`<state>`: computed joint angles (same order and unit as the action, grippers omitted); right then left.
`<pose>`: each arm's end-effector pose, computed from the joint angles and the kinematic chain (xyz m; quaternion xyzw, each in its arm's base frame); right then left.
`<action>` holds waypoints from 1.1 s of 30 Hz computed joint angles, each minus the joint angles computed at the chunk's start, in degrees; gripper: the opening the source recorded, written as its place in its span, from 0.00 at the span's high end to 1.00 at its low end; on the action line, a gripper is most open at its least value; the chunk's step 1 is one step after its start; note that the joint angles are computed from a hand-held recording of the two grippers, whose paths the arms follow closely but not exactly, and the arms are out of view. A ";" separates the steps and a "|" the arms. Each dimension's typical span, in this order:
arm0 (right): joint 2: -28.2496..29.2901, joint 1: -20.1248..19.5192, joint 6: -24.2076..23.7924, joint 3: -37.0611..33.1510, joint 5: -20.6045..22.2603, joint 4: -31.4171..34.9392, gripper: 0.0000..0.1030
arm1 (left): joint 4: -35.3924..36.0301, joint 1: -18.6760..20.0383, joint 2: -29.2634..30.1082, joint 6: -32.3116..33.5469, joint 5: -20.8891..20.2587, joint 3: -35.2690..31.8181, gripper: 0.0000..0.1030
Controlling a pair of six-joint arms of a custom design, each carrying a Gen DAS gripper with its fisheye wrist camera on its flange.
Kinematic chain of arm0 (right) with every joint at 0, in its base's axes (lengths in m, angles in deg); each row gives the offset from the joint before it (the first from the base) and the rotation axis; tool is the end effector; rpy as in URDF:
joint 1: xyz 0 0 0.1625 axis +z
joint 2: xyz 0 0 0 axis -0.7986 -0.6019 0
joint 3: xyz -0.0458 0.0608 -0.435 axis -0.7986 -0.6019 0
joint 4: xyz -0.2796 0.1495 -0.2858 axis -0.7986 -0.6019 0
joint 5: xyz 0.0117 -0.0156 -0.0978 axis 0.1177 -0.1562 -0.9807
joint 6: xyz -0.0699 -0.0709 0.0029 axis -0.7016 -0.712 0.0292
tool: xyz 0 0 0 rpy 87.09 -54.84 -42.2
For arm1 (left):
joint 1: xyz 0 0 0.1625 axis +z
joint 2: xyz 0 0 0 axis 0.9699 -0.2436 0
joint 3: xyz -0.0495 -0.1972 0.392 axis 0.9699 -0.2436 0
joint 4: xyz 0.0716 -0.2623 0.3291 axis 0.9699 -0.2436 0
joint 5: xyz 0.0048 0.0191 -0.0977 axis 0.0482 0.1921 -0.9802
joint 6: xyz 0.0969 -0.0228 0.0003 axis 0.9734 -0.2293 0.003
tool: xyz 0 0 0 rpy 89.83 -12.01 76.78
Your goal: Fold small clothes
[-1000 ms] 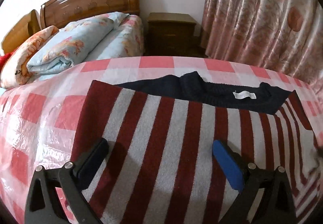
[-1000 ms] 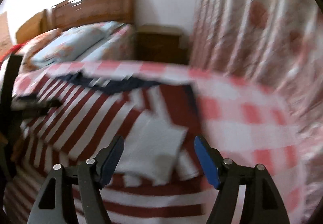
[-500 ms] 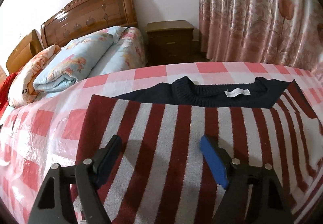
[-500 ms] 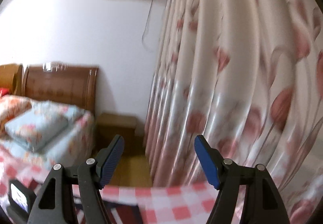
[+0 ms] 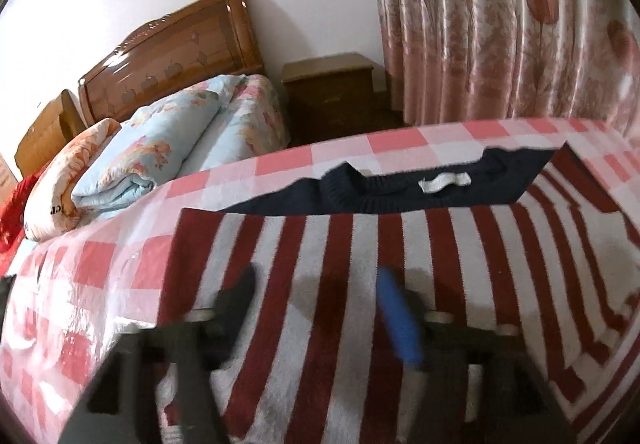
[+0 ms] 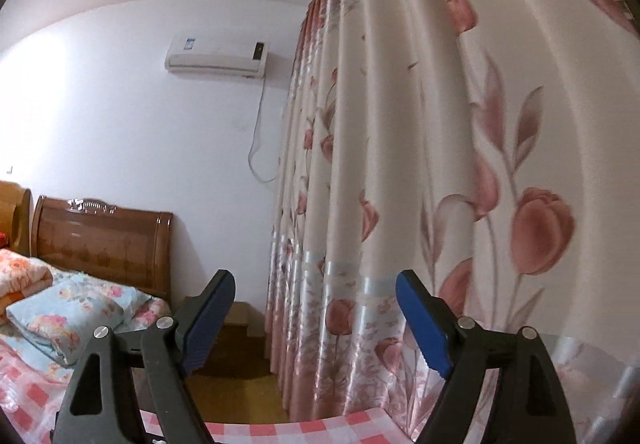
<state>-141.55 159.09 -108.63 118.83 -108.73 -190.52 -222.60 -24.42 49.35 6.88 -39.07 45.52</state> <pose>0.2593 -0.5824 0.5236 0.2043 -0.5405 0.6789 0.4531 -0.3686 -0.7998 -0.0135 0.2560 0.8498 -0.3090 0.3418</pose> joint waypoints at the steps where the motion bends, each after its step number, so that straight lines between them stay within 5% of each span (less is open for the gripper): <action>1: -0.77 0.19 0.25 0.92 0.10 -0.34 0.17 | -1.57 -0.08 -0.30 0.48 -0.02 0.73 0.00; 13: -3.78 1.65 -0.17 5.57 -1.65 -1.57 0.17 | -20.07 -4.53 -9.38 3.21 -0.88 17.07 0.00; 22: -5.99 -0.29 1.51 10.81 -3.13 -0.30 0.15 | -27.86 -7.27 -19.71 -2.98 -1.94 35.25 0.00; 28: -12.94 -10.57 12.30 25.25 -6.15 18.67 0.14 | -24.04 -6.65 -26.30 -11.43 -0.72 47.23 0.00; 33: -22.19 -22.44 25.58 36.84 -1.96 40.73 0.19 | -22.06 -6.46 -31.67 -18.12 0.63 56.43 0.00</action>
